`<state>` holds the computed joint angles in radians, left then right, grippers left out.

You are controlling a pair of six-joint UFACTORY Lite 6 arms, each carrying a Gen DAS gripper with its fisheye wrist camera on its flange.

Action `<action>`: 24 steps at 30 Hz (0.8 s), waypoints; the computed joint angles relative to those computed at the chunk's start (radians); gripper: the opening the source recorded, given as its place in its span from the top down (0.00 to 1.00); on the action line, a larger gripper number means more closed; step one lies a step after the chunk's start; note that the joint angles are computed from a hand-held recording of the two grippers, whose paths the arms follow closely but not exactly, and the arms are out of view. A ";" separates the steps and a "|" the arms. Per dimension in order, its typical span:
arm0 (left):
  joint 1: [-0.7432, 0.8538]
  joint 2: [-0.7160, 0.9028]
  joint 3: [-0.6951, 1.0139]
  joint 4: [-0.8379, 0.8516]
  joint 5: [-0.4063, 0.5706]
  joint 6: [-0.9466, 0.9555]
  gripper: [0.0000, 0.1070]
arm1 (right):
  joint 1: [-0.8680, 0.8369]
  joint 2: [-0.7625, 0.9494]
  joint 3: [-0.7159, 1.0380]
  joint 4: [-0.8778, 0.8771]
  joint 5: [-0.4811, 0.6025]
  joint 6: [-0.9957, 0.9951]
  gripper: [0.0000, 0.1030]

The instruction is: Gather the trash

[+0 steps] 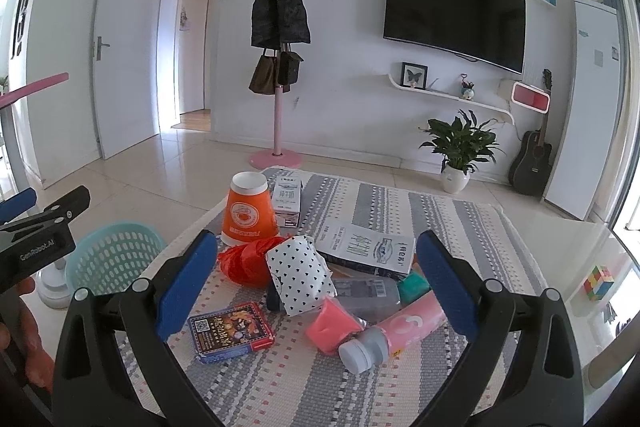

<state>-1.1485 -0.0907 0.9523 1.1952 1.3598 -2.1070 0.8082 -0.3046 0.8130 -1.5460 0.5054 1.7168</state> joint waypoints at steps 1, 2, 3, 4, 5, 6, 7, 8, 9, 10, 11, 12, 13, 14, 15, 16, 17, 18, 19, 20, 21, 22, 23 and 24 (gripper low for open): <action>0.000 0.000 0.000 0.000 0.000 0.000 0.11 | -0.001 0.001 0.000 0.000 -0.002 0.000 0.08; 0.000 -0.001 -0.001 0.000 0.000 0.001 0.11 | -0.002 0.001 0.001 0.000 -0.004 -0.001 0.08; -0.001 -0.002 -0.003 0.000 0.001 0.000 0.11 | -0.002 0.001 0.000 0.000 -0.004 0.000 0.08; -0.001 -0.004 -0.005 0.001 0.000 0.001 0.11 | -0.002 0.001 0.000 0.000 -0.004 0.000 0.08; 0.000 -0.006 -0.008 0.002 -0.004 0.003 0.11 | -0.003 0.000 0.000 -0.001 -0.005 0.000 0.08; 0.001 -0.008 -0.011 0.004 -0.008 0.004 0.11 | -0.003 -0.001 -0.003 -0.005 -0.006 0.004 0.08; 0.003 -0.007 -0.013 0.009 -0.016 0.006 0.11 | -0.004 -0.003 -0.005 -0.006 -0.005 0.005 0.08; 0.006 -0.011 -0.022 0.018 -0.030 0.009 0.11 | -0.004 -0.003 -0.004 -0.006 -0.004 0.006 0.08; 0.007 -0.011 -0.028 0.028 -0.040 0.012 0.11 | -0.008 -0.008 -0.009 -0.013 0.000 0.012 0.08; 0.009 -0.020 -0.042 0.043 -0.069 0.018 0.11 | -0.013 -0.018 -0.016 -0.021 0.001 0.019 0.09; 0.019 -0.037 -0.064 0.059 -0.121 0.023 0.11 | -0.029 -0.034 -0.027 -0.033 -0.009 0.028 0.16; 0.030 -0.049 -0.084 0.071 -0.172 0.018 0.11 | -0.052 -0.048 -0.034 -0.031 -0.029 0.019 0.22; 0.044 -0.057 -0.097 0.081 -0.219 0.018 0.11 | -0.074 -0.063 -0.042 -0.024 -0.047 0.007 0.22; 0.063 -0.067 -0.118 0.091 -0.283 0.016 0.11 | -0.102 -0.079 -0.051 -0.020 -0.064 0.006 0.22; 0.079 -0.070 -0.136 0.109 -0.340 0.007 0.11 | -0.131 -0.092 -0.060 -0.018 -0.082 0.006 0.22; 0.103 -0.068 -0.147 0.126 -0.414 0.009 0.11 | -0.156 -0.101 -0.067 -0.016 -0.096 0.003 0.23; 0.145 -0.074 -0.156 0.136 -0.518 0.032 0.11 | -0.183 -0.109 -0.073 -0.012 -0.108 -0.004 0.26; 0.181 -0.045 -0.140 0.130 -0.623 0.065 0.11 | -0.210 -0.115 -0.078 -0.011 -0.122 -0.007 0.28; 0.221 -0.024 -0.133 0.129 -0.726 0.097 0.11 | -0.248 -0.123 -0.085 -0.015 -0.147 -0.005 0.29; 0.245 -0.005 -0.128 0.138 -0.787 0.105 0.11 | -0.282 -0.125 -0.090 -0.019 -0.167 -0.003 0.31; 0.267 0.024 -0.107 0.123 -0.840 0.147 0.11 | -0.320 -0.123 -0.093 -0.016 -0.194 -0.008 0.32; 0.305 0.076 -0.069 0.090 -0.925 0.230 0.11 | -0.362 -0.121 -0.096 -0.018 -0.231 -0.009 0.32; 0.330 0.111 -0.044 0.055 -0.972 0.294 0.11 | -0.400 -0.117 -0.097 -0.017 -0.262 -0.012 0.33; 0.378 0.173 -0.007 -0.002 -1.062 0.398 0.11 | -0.434 -0.108 -0.094 -0.011 -0.295 -0.020 0.33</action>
